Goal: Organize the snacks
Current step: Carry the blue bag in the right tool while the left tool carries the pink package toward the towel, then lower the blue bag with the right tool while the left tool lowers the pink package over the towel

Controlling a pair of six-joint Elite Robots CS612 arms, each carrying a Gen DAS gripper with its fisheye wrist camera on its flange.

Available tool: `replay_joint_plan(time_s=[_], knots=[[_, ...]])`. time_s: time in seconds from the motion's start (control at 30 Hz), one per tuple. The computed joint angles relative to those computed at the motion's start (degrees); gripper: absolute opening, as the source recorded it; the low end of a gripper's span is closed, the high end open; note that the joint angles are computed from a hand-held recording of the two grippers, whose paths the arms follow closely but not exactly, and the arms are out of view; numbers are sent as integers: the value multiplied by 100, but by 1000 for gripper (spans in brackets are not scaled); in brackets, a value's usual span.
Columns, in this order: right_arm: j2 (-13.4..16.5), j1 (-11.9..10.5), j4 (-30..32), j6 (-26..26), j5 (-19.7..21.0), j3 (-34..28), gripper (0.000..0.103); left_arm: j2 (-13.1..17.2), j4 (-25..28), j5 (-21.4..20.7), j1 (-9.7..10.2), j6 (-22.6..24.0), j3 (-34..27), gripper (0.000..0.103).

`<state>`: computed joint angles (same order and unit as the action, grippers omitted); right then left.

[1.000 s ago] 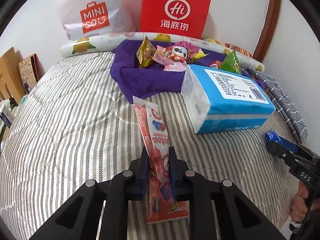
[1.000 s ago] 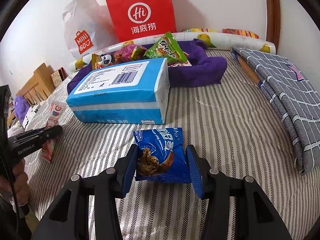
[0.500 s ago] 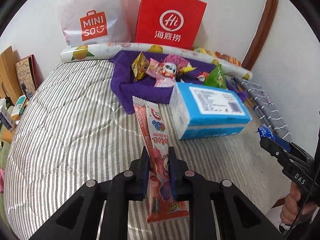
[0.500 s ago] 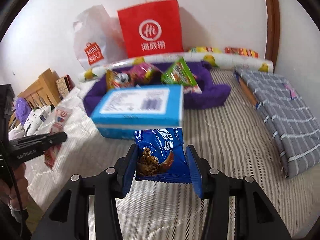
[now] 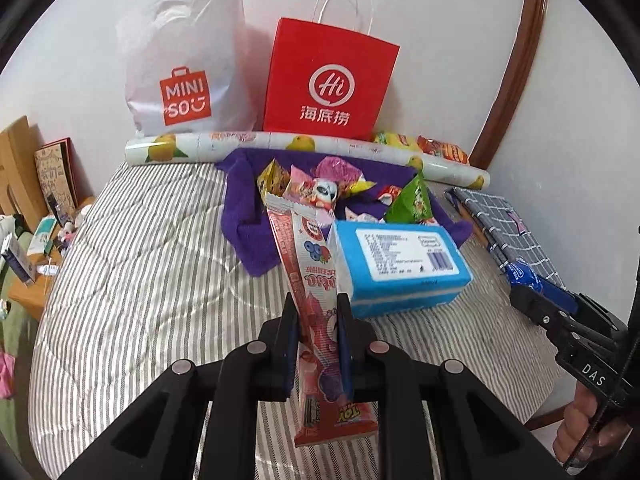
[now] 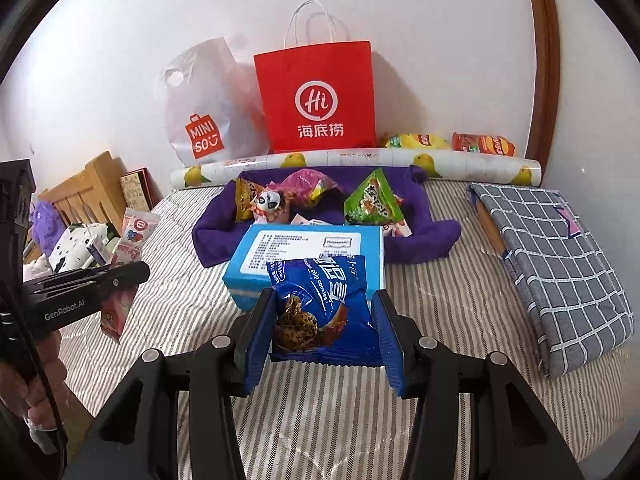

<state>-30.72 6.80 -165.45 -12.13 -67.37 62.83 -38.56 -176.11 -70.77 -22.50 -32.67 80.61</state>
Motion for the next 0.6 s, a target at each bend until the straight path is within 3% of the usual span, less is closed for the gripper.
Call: replay_joint_plan(time_s=[0.6], knots=[[337, 66, 414, -5, 62, -900, 48, 262, 288, -385, 106, 282, -715, 17]])
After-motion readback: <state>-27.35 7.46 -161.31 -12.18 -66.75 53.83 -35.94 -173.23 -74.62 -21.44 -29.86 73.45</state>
